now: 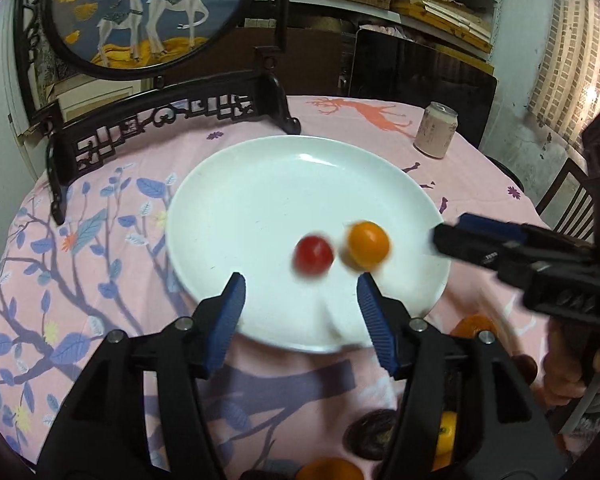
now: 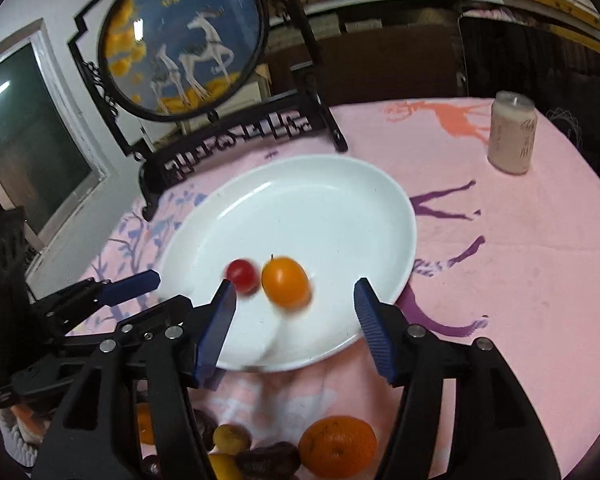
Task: Organize fruits
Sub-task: 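Carry both fruits over the white plate and open both tools to drop them, then move both open tools back toward the fruit cluster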
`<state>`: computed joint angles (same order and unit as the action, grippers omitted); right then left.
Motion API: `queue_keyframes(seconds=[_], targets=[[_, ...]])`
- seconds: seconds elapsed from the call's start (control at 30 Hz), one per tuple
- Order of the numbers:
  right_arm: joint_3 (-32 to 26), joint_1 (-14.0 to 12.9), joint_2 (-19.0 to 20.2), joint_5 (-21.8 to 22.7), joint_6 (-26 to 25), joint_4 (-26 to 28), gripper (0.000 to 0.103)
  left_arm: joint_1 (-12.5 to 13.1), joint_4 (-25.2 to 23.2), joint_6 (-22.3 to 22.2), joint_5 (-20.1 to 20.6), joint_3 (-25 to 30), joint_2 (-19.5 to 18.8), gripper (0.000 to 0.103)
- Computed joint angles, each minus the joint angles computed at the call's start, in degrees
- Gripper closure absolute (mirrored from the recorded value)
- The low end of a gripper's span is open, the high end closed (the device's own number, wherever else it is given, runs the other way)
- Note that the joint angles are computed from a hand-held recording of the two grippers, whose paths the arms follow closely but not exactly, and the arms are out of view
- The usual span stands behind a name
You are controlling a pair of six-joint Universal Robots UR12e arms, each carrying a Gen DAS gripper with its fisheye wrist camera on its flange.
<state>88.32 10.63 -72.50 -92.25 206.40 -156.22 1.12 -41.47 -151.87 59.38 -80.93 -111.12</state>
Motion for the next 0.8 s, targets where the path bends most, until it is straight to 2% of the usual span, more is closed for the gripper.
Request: queue_keyframes(seconds=[0.1,0.2,0.27,0.3,0.37,0.43,0.63,0.73,0.8], targets=[[1.3,0.3,-1.3,-1.2,0.1,-1.5,0.041,0.8,2.2,-1.8,0.6,-1.3,0.7,0.033],[3.1,1.1,-2.7,-3.6,0.4,-2.5,0.041,2.1,2.2,-3.9,-0.5,-2.3,1.3,0.032],[4.8,1.7,-3.8,-5.1,0.1,-3.2,0.036,2.9,3.1,-4.6,-0.4,-3.7,2.1,0.029],[5.8,2.1,-4.4,-6.4,0.1,-3.6,0.035,3.2,4.1,-4.9,0.2,-4.6,2.5,0.024],[7.4,2.6,-5.4,-8.4,0.9,-3.8,0.023,3.8,6.5,-5.1,2.3,-6.8,3.7,0.021],[9.2,2.8,-6.5,-9.5,2.6,-4.7,0.023,4.7,7.7,-5.3,2.7,-8.6,4.7,0.020],[14.6,3.0,-9.9,-9.3,8.6,-8.7,0.023,7.3,7.8,-6.7,1.0,-11.8,6.8,0.014],[16.3,3.2,-10.9,-9.7,11.0,-9.2,0.011,8.1,5.7,-7.2,-0.7,-11.9,7.1,0.014],[16.9,3.2,-11.2,-10.1,11.7,-9.9,0.011,8.6,4.3,-7.1,-3.1,-11.9,7.3,0.014]])
